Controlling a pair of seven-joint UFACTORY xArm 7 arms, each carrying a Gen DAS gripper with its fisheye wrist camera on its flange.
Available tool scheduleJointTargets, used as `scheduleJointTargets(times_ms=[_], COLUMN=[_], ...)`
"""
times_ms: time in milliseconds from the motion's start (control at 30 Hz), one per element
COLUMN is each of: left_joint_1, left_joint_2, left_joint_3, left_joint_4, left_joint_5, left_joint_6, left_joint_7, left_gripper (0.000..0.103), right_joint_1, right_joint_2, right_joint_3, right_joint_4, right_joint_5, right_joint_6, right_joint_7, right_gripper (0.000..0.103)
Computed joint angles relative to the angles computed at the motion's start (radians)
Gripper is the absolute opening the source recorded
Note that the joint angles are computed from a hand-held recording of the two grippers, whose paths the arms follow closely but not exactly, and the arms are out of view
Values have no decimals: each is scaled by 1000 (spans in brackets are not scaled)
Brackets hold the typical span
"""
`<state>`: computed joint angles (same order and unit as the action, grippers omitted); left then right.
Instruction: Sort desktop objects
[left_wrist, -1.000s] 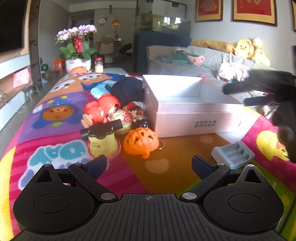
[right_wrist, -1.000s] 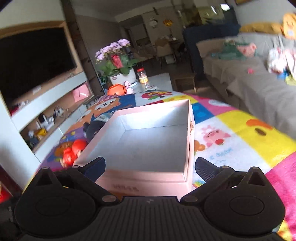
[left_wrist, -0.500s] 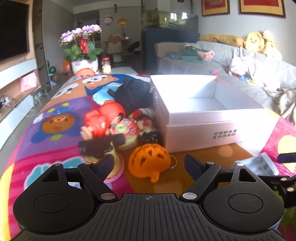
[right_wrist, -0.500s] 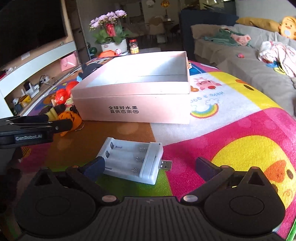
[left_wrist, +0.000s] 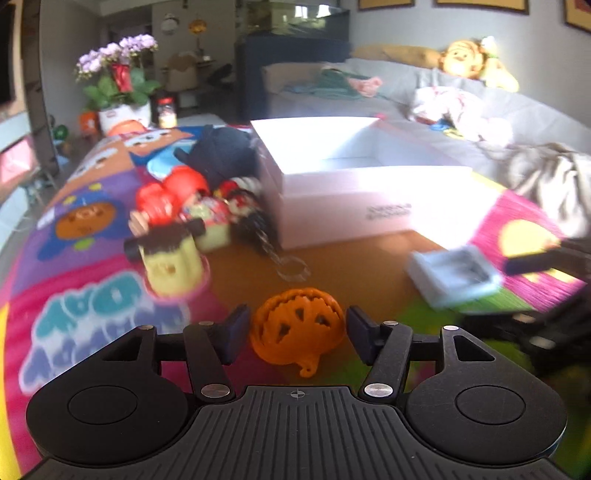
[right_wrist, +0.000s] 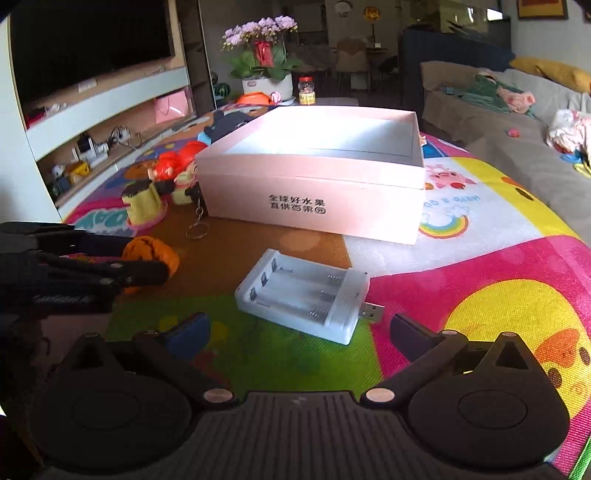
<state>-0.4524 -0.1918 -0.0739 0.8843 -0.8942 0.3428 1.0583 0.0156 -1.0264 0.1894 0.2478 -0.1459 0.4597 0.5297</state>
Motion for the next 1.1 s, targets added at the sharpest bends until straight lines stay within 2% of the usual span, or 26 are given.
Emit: scheduleJointTargets(times_ms=[67, 133, 233, 267, 300, 333, 400, 433, 533, 667, 733, 833, 867, 900, 967, 1033, 1100], left_joint_1=[-2, -8, 16, 22, 28, 27, 20, 14, 6, 0, 4, 6, 5, 4, 0, -1, -1], left_joint_2=[-30, -41, -36, -30, -27, -25, -23, -24, -25, -25, -25, -26, -27, -28, -28, -28, -28], left_joint_3=[0, 4, -7, -6, -7, -2, 9, 15, 24, 29, 23, 18, 19, 20, 23, 25, 24], left_joint_4=[-38, -61, -72, -72, -71, -68, -65, -67, -69, -71, -74, -77, -78, -79, -80, -80, -81], left_joint_5=[-11, -12, 78, 107, 137, 151, 162, 162, 166, 162, 179, 207, 210, 213, 217, 220, 228], left_joint_6=[-28, -72, -87, -87, -81, -75, -70, -69, -63, -67, -69, -74, -74, -74, -76, -76, -80], left_joint_7=[5, -8, -124, -161, -202, -222, -237, -233, -227, -222, -232, -254, -256, -259, -262, -263, -270], left_gripper=[85, 94, 97, 98, 99, 100, 102, 102, 103, 103, 103, 103, 103, 103, 103, 103, 103], right_joint_1=[-22, -88, -197, -213, -202, -163, -90, -71, -55, -81, -128, -318, -342, -332, -238, -122, -50], right_joint_2=[34, 53, 37, 26, 22, 19, 20, 22, 16, -18, -29, -33, -37, -45, -62, -38, 15], right_joint_3=[39, 108, 214, 226, 209, 154, 56, 34, 39, 70, 83, 242, 257, 231, 98, -43, -126], right_joint_4=[28, 53, 71, 71, 70, 64, 59, 59, 60, 43, 33, 52, 56, 53, 34, 28, 33], right_joint_5=[-28, -96, -220, -250, -256, -235, -165, -141, -137, -202, -253, -391, -420, -422, -357, -256, -190], right_joint_6=[27, 51, 84, 91, 97, 94, 90, 90, 121, 164, 149, 161, 162, 149, 96, 39, -21], right_joint_7=[3, 25, 101, 118, 125, 117, 106, 104, 73, 22, 9, 141, 177, 196, 181, 100, 18], right_gripper=[103, 103, 103, 103, 103, 103, 103, 103, 103, 103, 103, 103, 103, 103, 103, 103, 103])
